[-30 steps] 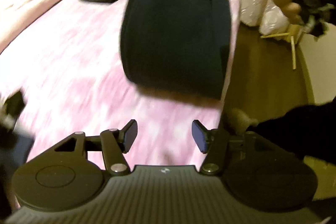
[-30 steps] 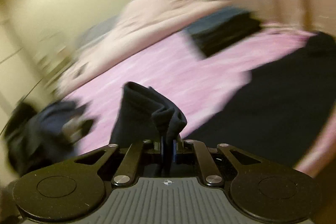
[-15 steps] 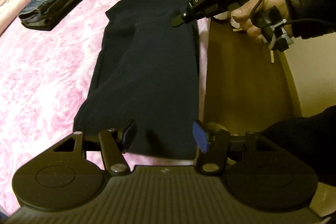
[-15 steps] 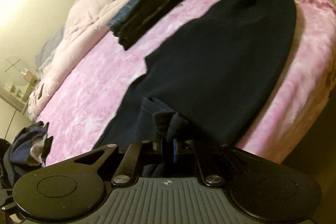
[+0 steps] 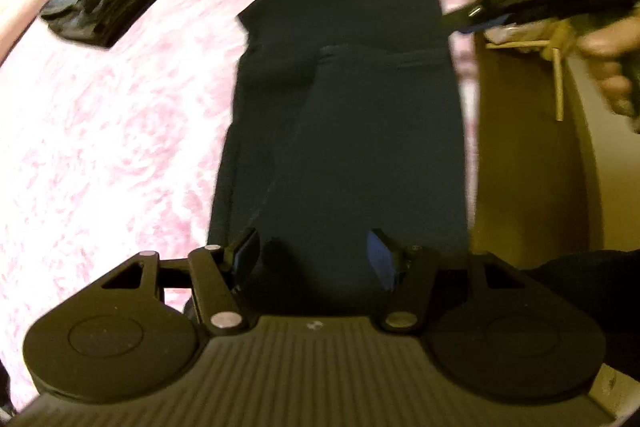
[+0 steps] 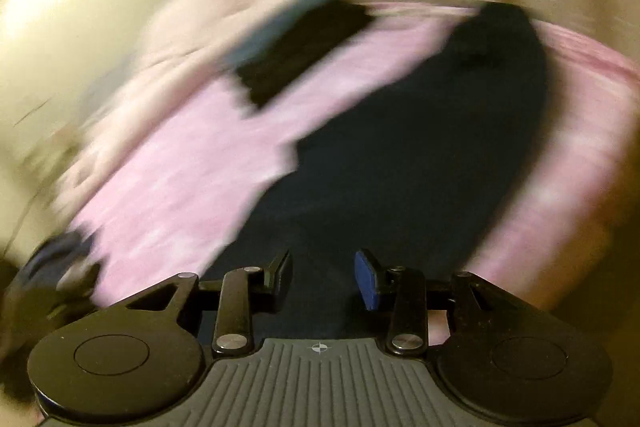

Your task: Fold clothes

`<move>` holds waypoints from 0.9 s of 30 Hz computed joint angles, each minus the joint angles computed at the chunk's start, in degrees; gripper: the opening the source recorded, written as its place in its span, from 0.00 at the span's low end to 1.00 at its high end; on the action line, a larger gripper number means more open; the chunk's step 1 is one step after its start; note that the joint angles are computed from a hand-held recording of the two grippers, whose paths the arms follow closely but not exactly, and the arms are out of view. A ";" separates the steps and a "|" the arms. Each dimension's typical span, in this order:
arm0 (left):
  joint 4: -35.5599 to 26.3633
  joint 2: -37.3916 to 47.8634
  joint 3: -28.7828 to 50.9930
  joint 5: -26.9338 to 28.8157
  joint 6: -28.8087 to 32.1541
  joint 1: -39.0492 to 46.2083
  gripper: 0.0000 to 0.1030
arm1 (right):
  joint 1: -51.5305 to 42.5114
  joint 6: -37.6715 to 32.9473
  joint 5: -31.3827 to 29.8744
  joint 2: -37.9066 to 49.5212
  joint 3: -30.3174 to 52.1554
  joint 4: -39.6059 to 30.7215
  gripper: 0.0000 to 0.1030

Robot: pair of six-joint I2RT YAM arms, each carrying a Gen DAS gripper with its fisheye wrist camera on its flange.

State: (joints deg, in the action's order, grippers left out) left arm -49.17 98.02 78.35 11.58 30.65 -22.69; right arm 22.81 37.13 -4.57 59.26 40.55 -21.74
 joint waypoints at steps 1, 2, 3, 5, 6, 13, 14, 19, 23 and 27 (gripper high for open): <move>-0.11 1.09 0.50 -0.68 -0.75 -0.02 0.53 | -0.63 -2.24 -3.08 2.21 -0.02 1.25 0.38; -0.20 1.98 0.79 -1.54 -1.21 -0.14 0.53 | -1.58 -3.86 -5.70 4.91 -0.41 2.28 0.38; -0.18 3.07 1.06 -2.52 -1.46 -0.26 0.53 | -2.73 -4.92 -7.31 7.92 -0.86 2.98 0.38; 0.83 5.44 1.63 -3.88 -1.71 -0.31 0.53 | -6.06 -5.58 -10.07 10.95 -2.86 5.76 0.22; 1.23 6.39 1.81 -4.22 -1.59 -0.26 0.55 | -6.94 -6.31 -10.74 11.08 -2.26 4.97 0.22; 2.04 6.35 2.00 0.39 3.50 3.04 0.56 | 1.45 -0.49 0.26 4.37 0.50 -3.92 0.23; 1.95 5.72 1.99 2.10 5.13 4.31 0.56 | 3.92 1.15 2.82 3.30 0.94 -5.41 0.23; -1.01 2.71 2.09 11.55 18.34 14.68 0.55 | 25.99 16.31 20.21 9.07 9.19 -10.82 0.23; -1.96 5.22 2.96 13.86 25.22 20.21 0.54 | 38.54 23.28 25.93 20.13 16.11 -10.12 0.24; 1.34 10.86 3.13 12.49 28.39 20.69 0.56 | 43.22 28.51 25.62 31.20 19.74 -6.94 0.27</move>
